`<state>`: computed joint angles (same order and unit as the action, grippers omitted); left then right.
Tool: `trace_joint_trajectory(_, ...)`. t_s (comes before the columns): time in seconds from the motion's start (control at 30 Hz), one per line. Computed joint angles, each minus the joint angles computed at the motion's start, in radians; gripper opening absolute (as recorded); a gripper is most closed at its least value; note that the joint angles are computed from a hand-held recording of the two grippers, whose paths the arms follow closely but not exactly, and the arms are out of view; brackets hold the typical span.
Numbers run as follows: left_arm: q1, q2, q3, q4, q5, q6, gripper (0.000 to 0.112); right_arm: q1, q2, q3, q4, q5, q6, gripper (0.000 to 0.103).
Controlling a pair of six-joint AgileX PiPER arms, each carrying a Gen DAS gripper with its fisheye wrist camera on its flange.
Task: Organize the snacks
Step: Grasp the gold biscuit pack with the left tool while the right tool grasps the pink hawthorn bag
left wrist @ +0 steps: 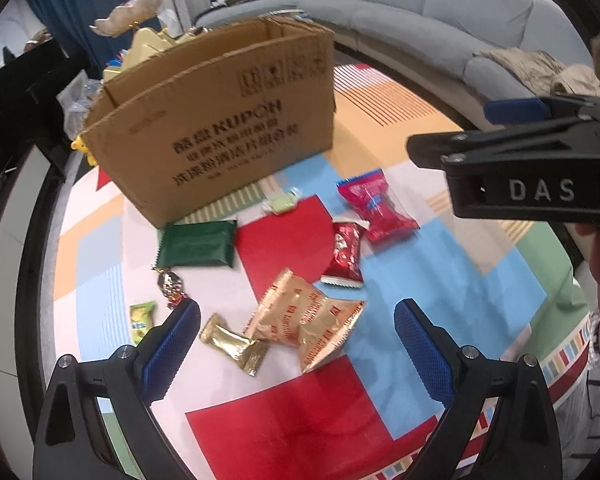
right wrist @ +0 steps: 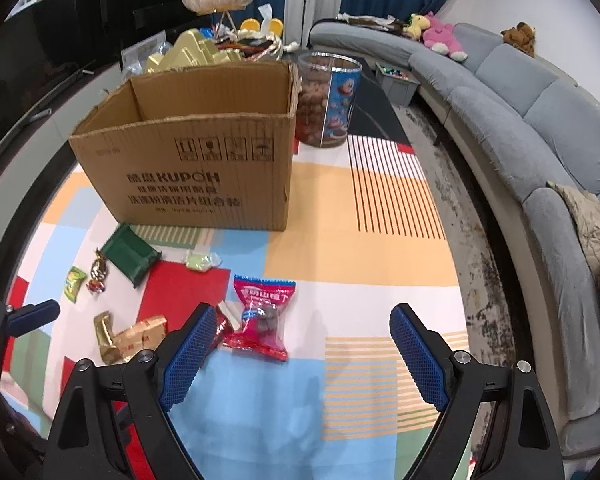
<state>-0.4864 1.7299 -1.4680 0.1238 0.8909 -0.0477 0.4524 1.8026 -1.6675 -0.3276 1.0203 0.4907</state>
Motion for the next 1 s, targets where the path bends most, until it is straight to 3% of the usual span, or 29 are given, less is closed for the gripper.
trace_joint_trajectory(0.3, 0.004, 0.082, -0.059, -0.038, 0.056, 0.054, 0.097, -0.044, 0.089, -0.061, 0.114, 0.043, -0.078, 0.089)
trace_joint_trajectory(1.0, 0.072, 0.217, -0.119, -0.187, 0.063, 0.183, 0.079, -0.086, 0.296, -0.259, 0.231, 0.121, -0.163, 0.089)
